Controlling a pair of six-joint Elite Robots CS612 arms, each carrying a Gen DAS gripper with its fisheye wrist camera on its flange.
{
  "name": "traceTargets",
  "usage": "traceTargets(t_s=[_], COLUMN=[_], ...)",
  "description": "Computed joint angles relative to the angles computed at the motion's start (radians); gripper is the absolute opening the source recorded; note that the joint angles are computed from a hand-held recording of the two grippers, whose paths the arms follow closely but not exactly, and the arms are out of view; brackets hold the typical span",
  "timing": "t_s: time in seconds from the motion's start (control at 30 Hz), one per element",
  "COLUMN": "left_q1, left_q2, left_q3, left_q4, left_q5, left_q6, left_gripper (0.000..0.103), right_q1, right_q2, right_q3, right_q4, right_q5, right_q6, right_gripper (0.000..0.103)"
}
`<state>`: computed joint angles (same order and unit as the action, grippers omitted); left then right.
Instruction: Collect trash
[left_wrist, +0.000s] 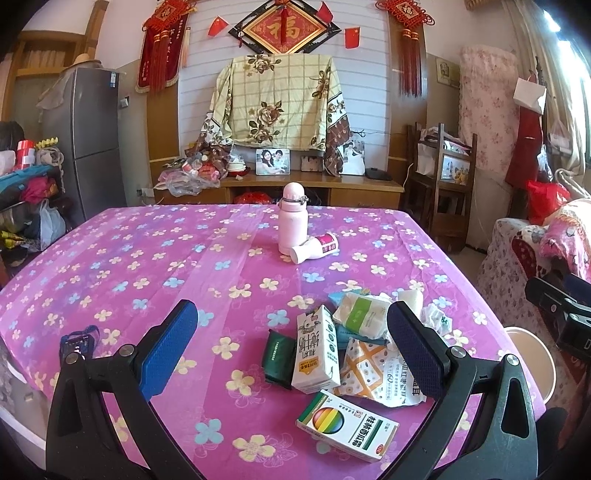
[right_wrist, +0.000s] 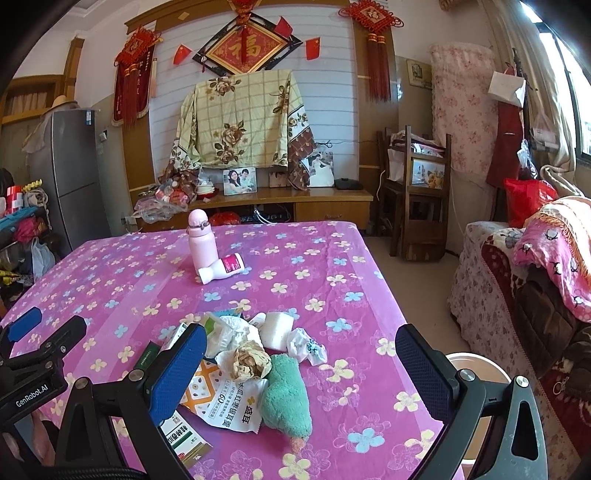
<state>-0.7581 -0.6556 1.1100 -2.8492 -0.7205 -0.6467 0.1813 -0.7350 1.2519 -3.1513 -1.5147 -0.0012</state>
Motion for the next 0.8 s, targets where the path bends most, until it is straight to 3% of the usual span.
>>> traceTargets(t_s=[0.8], left_q1=[0.015], left_q2=[0.014], left_q3=[-0.019], left_q4=[0.056], left_q5=[-0.063], left_q6=[-0.020], left_gripper=[0.102], right_q1=[-0.010], right_q2=[0.017], right_q3=[-0.014], right_q4=[0.052], right_q5=[0.006], right_q6=[0.014], right_gripper=[0.101])
